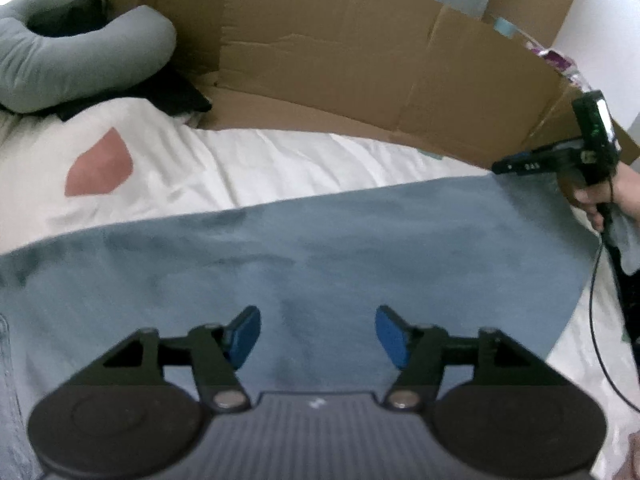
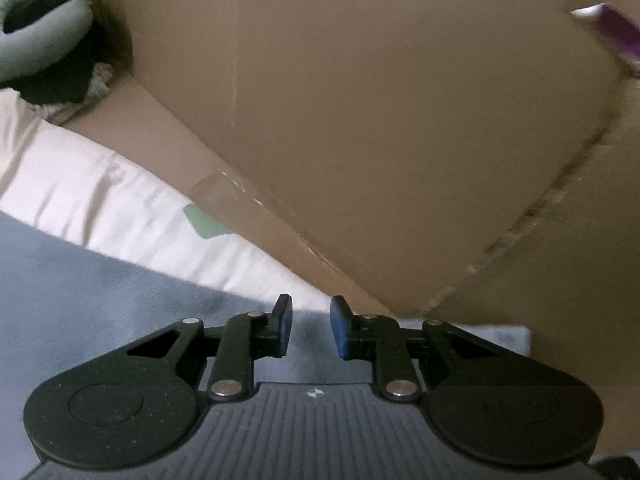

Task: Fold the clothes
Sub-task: 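Move both open grippers back over the laid-down pant leg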

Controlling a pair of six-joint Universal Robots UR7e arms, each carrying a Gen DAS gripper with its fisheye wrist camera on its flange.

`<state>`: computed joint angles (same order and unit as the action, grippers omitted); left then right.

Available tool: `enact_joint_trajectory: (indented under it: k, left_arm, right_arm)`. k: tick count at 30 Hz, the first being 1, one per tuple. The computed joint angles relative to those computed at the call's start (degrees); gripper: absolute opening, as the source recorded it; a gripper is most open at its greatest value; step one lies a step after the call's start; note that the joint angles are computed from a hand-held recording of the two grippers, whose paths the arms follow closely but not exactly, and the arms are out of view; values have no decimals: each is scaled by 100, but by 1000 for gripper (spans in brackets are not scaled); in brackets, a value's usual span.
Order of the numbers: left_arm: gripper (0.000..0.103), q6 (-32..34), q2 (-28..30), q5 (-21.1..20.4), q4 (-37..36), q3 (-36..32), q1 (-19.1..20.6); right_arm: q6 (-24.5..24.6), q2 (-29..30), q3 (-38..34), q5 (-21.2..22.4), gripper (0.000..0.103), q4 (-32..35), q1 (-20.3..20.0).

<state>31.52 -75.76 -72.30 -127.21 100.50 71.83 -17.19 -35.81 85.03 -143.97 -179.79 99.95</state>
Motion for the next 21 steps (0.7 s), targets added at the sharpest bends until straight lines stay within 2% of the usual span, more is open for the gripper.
enact_joint_trajectory:
  k: [5, 9, 14, 18, 21]
  left_arm:
    - [75, -423, -311, -49, -128, 363, -148]
    - [75, -483, -594, -88, -106, 710, -316]
    - [77, -781, -853, -227, 103, 975, -531]
    - [78, -900, -980, -167, 202, 1114, -736]
    - [77, -924, -1045, -107, 459, 1141, -941]
  right_arm:
    - [454, -586, 656, 42, 34, 101, 196]
    - [812, -1000, 1151, 26, 39, 184, 343]
    - [963, -1551, 1904, 38, 43, 94, 608]
    - [1189, -1953, 2576, 40, 45, -514, 804]
    - [1136, -2053, 2998, -157, 45, -1115, 1003]
